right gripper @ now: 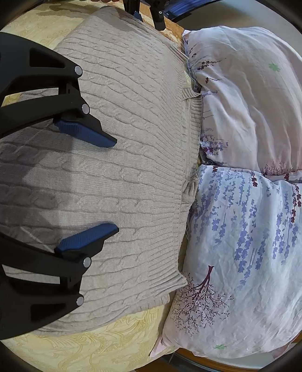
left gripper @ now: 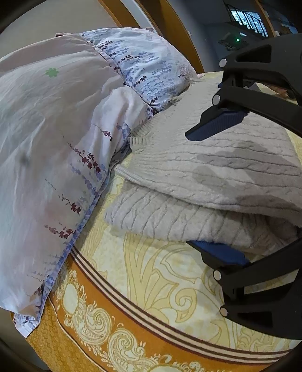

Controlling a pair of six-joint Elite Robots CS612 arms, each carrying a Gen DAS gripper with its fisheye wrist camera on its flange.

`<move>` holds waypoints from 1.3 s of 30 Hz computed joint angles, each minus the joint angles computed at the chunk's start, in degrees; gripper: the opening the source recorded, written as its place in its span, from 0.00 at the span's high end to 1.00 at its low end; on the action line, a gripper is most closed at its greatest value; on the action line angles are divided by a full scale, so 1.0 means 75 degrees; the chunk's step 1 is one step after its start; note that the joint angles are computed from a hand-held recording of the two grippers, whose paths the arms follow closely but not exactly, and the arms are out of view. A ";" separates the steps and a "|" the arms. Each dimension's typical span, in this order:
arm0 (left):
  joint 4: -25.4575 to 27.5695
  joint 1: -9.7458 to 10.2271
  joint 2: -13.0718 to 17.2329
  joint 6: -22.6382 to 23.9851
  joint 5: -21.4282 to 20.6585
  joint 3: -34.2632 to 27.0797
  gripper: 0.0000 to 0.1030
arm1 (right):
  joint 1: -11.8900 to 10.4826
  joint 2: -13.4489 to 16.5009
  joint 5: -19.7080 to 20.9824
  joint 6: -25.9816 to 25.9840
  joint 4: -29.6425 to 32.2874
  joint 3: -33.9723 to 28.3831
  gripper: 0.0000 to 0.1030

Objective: Fold small clothes

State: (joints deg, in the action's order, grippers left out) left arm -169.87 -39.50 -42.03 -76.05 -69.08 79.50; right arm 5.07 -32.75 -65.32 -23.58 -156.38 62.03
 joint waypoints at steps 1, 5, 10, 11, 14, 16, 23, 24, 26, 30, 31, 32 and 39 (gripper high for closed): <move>-0.0017 0.0006 0.0024 -0.0003 -0.0012 -0.0037 0.21 | 0.0001 -0.0001 -0.0003 0.0000 0.0001 -0.0001 0.32; -0.0093 0.0034 0.0101 -0.0034 -0.0129 -0.0149 0.27 | 0.0005 0.0002 0.0008 0.0015 0.0002 -0.0004 0.32; -0.0261 0.0066 0.0183 -0.0286 -0.0309 -0.0219 0.49 | -0.0006 0.0006 0.0065 0.0010 0.0018 -0.0015 0.32; -0.0284 0.0066 0.0186 -0.0378 -0.0325 -0.0213 0.53 | -0.0007 0.0006 0.0072 0.0013 0.0018 -0.0015 0.32; -0.0232 0.0063 0.0171 -0.0502 -0.0344 -0.0210 0.75 | -0.0016 -0.0004 0.0095 0.0039 0.0031 -0.0004 0.32; -0.0453 0.0069 0.0177 -0.0599 -0.0408 -0.0186 0.81 | -0.0034 -0.0001 0.0167 0.0056 0.0116 -0.0035 0.32; -0.0909 -0.0031 0.0256 -0.0379 -0.0179 -0.0562 0.84 | -0.0175 -0.0107 0.0651 0.0093 0.0399 0.0045 0.32; -0.0994 -0.0039 0.0293 -0.0302 -0.0185 -0.0661 0.84 | -0.0204 -0.0137 0.0724 0.0094 0.0408 0.0088 0.32; -0.1162 -0.0064 0.0400 -0.0084 -0.0234 -0.0940 0.84 | -0.0268 -0.0198 0.0869 0.0068 0.0390 0.0183 0.32; -0.1183 -0.0101 0.0794 0.0450 -0.0523 -0.1855 0.85 | -0.0421 -0.0307 0.1126 0.0135 0.0223 0.0385 0.32; -0.1100 -0.0111 0.0930 0.0580 -0.0618 -0.2147 0.85 | -0.0456 -0.0315 0.1179 0.0147 0.0187 0.0403 0.32; -0.1044 -0.0113 0.1024 0.0657 -0.0700 -0.2345 0.85 | -0.0498 -0.0327 0.1201 0.0171 0.0126 0.0429 0.32; -0.0180 -0.0113 0.2039 0.0768 -0.1373 -0.4257 0.85 | -0.0736 -0.0318 0.1204 0.0456 -0.0108 0.0465 0.32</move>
